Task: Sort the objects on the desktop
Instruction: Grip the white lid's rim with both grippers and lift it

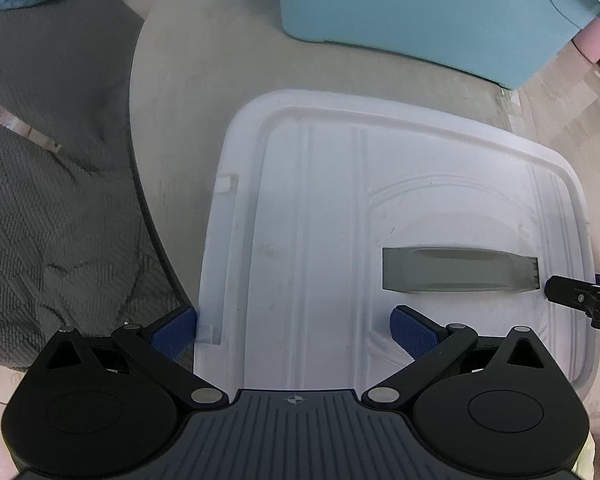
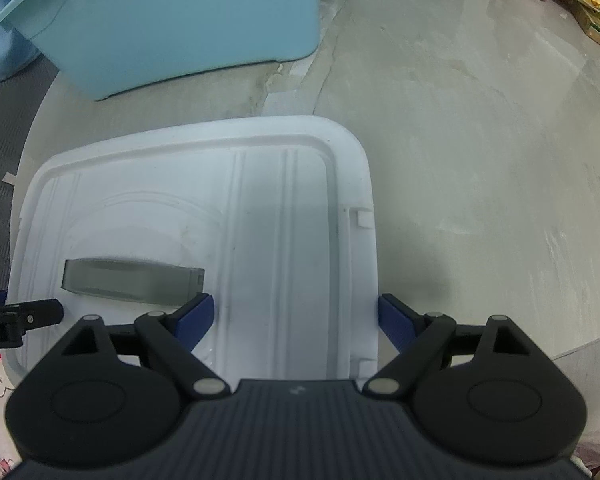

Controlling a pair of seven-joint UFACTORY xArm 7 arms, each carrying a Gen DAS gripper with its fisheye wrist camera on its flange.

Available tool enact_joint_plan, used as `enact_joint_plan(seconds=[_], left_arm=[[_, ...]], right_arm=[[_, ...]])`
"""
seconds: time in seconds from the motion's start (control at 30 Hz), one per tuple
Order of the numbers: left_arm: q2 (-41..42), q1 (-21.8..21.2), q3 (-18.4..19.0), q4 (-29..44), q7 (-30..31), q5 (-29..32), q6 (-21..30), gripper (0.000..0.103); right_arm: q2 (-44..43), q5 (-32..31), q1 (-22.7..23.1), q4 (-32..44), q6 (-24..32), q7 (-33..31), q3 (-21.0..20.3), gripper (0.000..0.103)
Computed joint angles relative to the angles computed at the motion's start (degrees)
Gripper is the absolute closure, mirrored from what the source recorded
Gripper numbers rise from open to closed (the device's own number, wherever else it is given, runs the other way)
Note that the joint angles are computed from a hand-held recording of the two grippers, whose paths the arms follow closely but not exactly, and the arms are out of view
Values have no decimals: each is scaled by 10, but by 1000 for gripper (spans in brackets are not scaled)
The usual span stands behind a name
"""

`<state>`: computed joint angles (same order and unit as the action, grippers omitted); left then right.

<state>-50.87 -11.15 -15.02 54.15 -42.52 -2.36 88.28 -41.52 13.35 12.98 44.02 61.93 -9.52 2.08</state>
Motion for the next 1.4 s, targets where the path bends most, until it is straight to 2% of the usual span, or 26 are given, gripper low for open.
enact_joint_plan(seconds=[0.13,0.47,0.57,0.77,0.9,1.13,1.27,1.4], left_arm=[[-1,-1,2,-2,4,1,-1,0],[-4,-1,14,0,10,-12,3,0],[-3,0,14,2,12,-12,3,0],[-4,1,13,3,13,-14,4,0],[-6,1,11,1,11,-16,2,0],[-11,-1,9,-6,10,-17,-4,0],[-30,-9,36,-24,24,-37,-10,0],[-94,-5,69,-72,30,-66,-21,0]], right_arm=[[4,4,2,0,1,-4,-5,15],[-35,5,-45,-3,105,-4,-55,14],[-34,28,-50,-13,118,-13,-68,14],[0,104,-46,-17,106,-28,-88,14],[28,142,-46,-6,127,-34,-97,14],[42,154,-60,9,154,-42,-90,16],[43,152,-65,17,159,-42,-83,16],[48,146,-68,21,166,-53,-84,20]])
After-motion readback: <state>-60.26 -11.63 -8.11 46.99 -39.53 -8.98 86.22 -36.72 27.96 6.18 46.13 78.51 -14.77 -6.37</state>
